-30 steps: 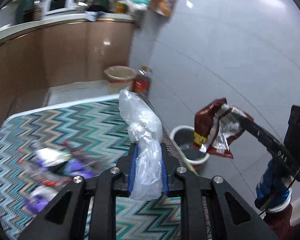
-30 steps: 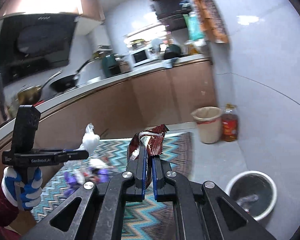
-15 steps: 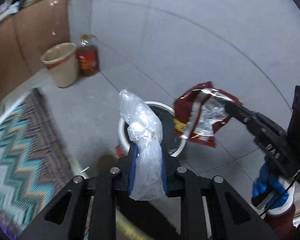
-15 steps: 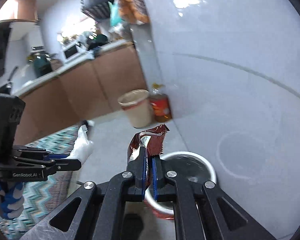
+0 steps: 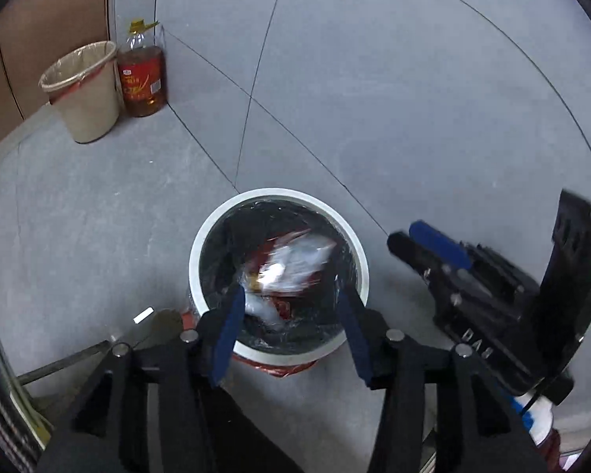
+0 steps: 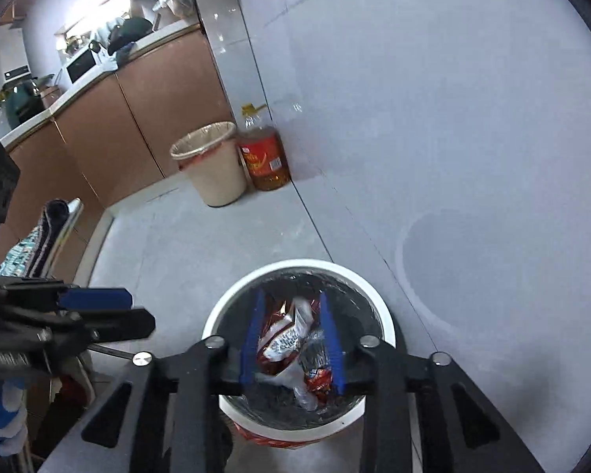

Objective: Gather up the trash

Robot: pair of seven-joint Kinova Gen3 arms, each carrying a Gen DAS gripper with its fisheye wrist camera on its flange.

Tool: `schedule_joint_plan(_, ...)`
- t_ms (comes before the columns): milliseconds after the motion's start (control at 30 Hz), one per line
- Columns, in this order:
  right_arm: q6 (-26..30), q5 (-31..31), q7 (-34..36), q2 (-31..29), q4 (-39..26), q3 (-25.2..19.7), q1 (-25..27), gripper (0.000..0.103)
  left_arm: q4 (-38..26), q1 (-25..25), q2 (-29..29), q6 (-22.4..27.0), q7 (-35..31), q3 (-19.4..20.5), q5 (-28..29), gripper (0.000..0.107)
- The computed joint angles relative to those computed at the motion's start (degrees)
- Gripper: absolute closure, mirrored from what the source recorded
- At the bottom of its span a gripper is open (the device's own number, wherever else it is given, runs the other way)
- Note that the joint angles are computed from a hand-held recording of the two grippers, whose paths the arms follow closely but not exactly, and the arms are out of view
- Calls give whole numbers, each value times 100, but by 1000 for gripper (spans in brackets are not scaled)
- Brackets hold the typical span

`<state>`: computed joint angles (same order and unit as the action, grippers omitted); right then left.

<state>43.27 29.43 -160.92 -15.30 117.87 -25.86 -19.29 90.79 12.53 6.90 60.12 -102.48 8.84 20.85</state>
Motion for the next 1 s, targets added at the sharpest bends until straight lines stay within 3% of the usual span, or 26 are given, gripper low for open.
schedule_joint_plan(167, 138, -132, 38, -113, -26, 0, -39, 65, 124, -224, -213, -62, -285, -66, 290, 60)
schedule_joint_plan(433, 609, -318, 228, -703, -435, -362, 160, 63, 569, -325, -1579, -270, -598, -500, 768, 60)
schedule_joint_plan(800, 1597, -566, 832, -1562, -2184, -1820, 1112, 59, 89, -296, -3149, 1045, -776, -1552, 863, 60)
schedule_joint_plan(1000, 1715, -836, 1208, -1764, -3008, -2515, 1791, 58, -173, -188, -3859, 1612, -977, -2325, 604, 60)
